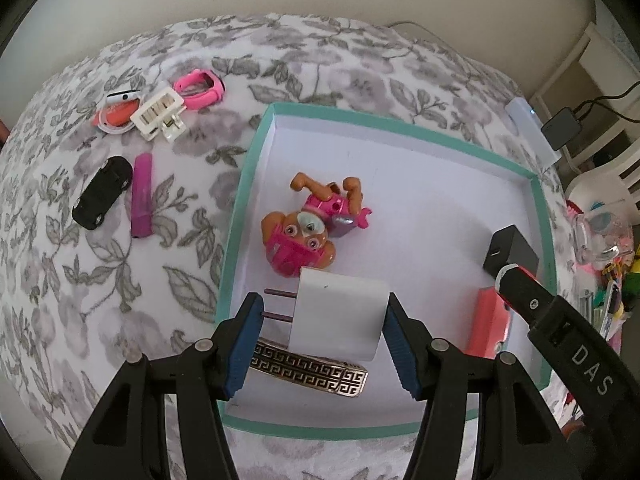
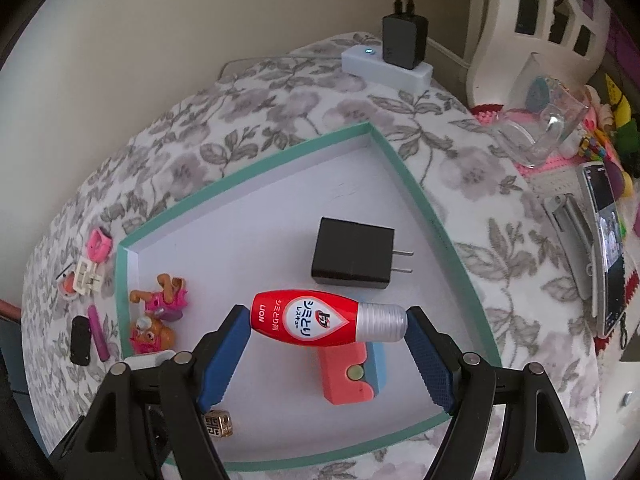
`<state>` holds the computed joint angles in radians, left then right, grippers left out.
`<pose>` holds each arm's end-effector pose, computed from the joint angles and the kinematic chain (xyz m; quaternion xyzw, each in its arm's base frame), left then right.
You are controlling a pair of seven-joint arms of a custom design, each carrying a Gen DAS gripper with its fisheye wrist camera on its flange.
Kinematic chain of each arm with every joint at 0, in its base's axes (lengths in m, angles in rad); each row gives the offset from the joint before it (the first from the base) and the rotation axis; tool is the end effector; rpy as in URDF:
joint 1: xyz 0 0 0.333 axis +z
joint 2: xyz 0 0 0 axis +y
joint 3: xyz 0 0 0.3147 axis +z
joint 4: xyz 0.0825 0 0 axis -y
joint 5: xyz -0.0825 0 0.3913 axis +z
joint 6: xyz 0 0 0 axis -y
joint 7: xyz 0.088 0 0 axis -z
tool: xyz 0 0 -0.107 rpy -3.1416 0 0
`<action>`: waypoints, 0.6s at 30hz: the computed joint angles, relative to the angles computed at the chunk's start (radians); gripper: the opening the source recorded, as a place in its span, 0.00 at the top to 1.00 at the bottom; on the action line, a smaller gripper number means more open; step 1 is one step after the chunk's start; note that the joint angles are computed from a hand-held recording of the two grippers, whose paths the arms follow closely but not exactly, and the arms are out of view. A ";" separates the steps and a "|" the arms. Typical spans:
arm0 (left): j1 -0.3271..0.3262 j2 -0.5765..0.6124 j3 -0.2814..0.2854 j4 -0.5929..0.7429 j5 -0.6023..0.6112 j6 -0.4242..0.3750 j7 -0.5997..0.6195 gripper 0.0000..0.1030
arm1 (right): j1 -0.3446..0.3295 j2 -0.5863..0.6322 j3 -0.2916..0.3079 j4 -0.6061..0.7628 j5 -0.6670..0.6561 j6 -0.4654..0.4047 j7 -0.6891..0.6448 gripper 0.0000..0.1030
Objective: Organize rigid objects
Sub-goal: 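Carry the white charger into the tray and open the left gripper while the right releases the red bottle there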
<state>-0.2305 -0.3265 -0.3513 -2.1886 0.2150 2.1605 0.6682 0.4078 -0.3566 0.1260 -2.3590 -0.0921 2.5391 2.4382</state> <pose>0.4109 -0.2772 0.5391 -0.7664 0.6095 -0.1278 0.1577 0.4175 0.2531 0.5194 -0.5841 0.7659 -0.0794 0.2569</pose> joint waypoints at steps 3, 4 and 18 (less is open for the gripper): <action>0.001 -0.001 0.001 0.000 0.004 -0.001 0.002 0.40 | 0.003 0.004 0.001 0.006 0.001 -0.001 -0.007 0.22; 0.001 -0.002 0.000 -0.001 0.006 0.000 0.002 0.40 | 0.003 0.004 0.001 0.007 0.001 0.000 -0.009 0.22; 0.005 -0.001 -0.014 0.010 0.056 -0.018 -0.016 0.33 | 0.014 0.021 0.000 0.022 0.020 -0.006 -0.049 0.21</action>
